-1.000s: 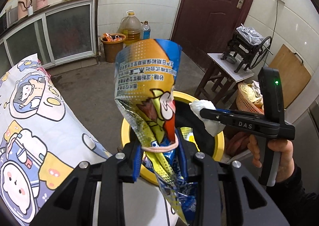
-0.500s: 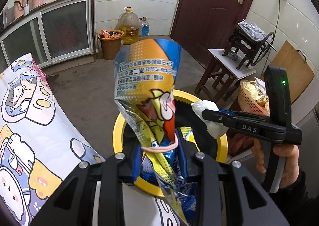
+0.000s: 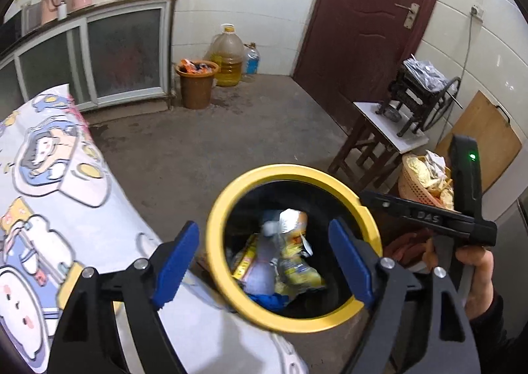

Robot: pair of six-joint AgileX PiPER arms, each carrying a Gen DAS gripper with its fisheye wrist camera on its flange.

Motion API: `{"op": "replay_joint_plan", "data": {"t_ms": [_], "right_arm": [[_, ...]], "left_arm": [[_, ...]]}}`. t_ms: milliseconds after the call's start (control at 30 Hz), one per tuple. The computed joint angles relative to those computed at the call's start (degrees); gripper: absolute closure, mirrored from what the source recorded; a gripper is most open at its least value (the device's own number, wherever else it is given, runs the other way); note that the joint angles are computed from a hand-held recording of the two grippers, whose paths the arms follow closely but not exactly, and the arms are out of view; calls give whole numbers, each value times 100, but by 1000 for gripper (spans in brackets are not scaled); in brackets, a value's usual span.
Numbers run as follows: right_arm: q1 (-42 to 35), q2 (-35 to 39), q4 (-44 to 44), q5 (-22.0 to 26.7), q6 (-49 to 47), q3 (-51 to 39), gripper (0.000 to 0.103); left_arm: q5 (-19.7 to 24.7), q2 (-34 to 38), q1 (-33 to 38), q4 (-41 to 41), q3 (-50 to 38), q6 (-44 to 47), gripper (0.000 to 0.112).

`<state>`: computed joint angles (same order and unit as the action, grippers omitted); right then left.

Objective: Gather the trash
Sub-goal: 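Carry the snack bag and tissue bundle over the yellow bin and open both grippers, then move both tools back from the bin toward the table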

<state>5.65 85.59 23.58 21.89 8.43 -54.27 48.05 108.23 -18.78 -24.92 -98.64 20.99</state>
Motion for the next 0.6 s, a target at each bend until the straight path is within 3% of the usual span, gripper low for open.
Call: {"op": "replay_joint_plan", "data": {"t_ms": [167, 300, 467, 600], "right_arm": [[226, -125, 147, -30, -219, -35, 45], [780, 9, 51, -47, -326, -387, 44], [1801, 757, -314, 165, -285, -1525, 40], [2471, 1695, -393, 608, -343, -2898, 40]], "left_arm": [[-73, -400, 682, -341, 415, 559, 33], [-183, -885, 1684, -737, 925, 1434, 30], [-218, -1239, 3166, -911, 1184, 2407, 25], [-85, -920, 4389, -864, 701, 2860, 25]]}}
